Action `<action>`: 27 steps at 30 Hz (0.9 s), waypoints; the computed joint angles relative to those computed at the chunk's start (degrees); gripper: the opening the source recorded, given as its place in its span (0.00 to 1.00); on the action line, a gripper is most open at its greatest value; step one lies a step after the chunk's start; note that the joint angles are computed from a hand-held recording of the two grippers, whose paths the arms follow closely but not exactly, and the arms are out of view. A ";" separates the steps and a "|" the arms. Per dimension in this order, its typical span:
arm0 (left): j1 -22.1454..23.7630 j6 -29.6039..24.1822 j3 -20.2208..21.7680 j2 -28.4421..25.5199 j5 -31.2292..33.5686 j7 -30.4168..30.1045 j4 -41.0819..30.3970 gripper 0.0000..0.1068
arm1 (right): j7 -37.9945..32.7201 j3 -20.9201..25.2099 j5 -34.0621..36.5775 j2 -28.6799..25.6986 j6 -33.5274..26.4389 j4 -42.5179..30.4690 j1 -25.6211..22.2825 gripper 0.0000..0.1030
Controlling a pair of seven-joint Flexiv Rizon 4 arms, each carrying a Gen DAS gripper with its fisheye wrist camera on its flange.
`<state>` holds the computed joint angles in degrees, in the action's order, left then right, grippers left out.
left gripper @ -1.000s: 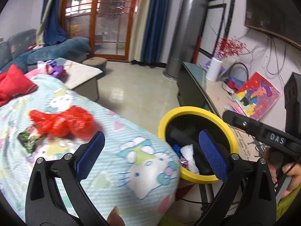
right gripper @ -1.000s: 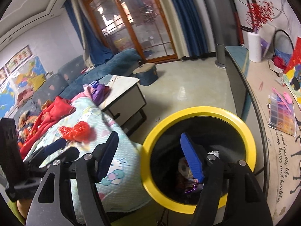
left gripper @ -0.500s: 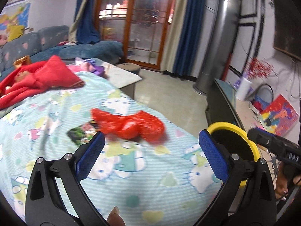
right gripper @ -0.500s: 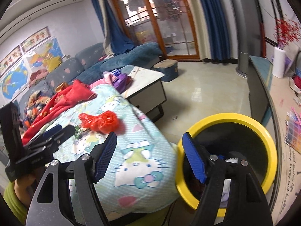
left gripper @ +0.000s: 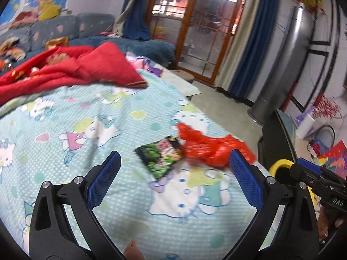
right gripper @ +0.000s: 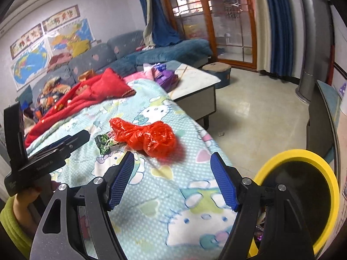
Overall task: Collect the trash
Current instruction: 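Move both open tools back over the green snack packet and red bag, then grasp the green snack packet with the left tool while the right tool grasps the red plastic bag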
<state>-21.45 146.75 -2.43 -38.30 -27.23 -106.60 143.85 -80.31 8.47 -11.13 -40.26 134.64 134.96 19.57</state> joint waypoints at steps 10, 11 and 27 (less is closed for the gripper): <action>13.38 -1.75 -2.03 -4.49 15.80 -9.67 -2.42 0.78 | 1.63 -0.59 -0.85 -3.47 -8.81 -8.31 3.16 0.68; 15.38 -1.76 -2.63 -5.25 18.47 -10.94 -2.98 0.73 | 1.78 -0.65 -1.01 -3.92 -9.63 -9.14 3.35 0.68; 26.13 -0.18 -6.66 -10.99 34.92 -17.86 -7.00 0.17 | 4.64 1.52 -5.03 -7.16 -14.22 -12.37 1.06 0.18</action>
<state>4.68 146.57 -9.09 -49.29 7.69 -124.46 136.85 -75.68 9.99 -16.17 -47.42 120.42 122.59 20.63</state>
